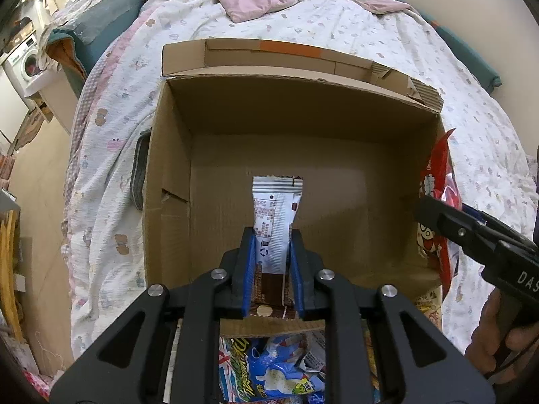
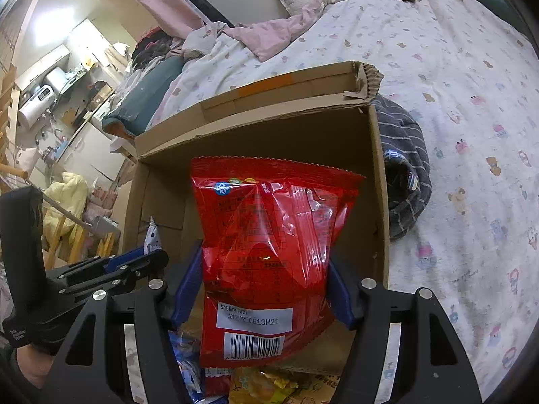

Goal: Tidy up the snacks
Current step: 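Carry the red bag and chocolate bar over the box and release both, then withdraw both open tools from the box toward the snack pile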

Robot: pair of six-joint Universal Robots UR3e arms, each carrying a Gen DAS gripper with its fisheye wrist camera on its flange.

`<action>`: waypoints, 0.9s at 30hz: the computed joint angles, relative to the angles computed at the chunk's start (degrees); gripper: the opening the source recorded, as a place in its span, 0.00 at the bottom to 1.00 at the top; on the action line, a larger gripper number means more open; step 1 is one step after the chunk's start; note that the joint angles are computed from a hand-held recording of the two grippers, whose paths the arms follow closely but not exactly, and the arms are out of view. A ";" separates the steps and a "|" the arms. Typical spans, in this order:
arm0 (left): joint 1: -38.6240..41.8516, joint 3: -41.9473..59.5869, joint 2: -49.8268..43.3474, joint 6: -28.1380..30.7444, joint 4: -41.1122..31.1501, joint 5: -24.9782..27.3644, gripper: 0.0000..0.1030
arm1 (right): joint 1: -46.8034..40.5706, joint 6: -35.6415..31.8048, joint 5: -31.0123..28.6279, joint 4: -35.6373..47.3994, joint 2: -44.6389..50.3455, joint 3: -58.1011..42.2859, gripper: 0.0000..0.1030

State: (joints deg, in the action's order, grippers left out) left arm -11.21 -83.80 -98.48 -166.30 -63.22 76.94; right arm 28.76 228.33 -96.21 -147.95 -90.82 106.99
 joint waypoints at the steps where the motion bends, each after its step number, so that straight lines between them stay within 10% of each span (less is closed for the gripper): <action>1: 0.06 0.02 0.03 -0.05 0.01 0.01 0.17 | 0.16 0.12 -0.08 -0.19 -0.13 0.21 0.67; 11: 1.01 -1.03 1.96 -0.81 2.32 -0.79 0.63 | -0.37 0.77 0.19 -1.66 -0.98 1.21 0.72; 17: 0.94 -1.33 2.53 -0.53 2.97 -1.08 0.66 | 0.57 1.91 -3.17 -2.08 -1.95 1.37 0.96; 27: 1.09 -1.85 2.91 -0.64 2.97 -0.97 0.66 | 0.12 0.50 -2.05 -2.98 -1.93 1.25 0.96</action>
State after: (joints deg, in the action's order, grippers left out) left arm -10.13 -85.65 -95.58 -166.94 -60.25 75.96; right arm 28.88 228.82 -98.26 -150.93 -92.75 108.24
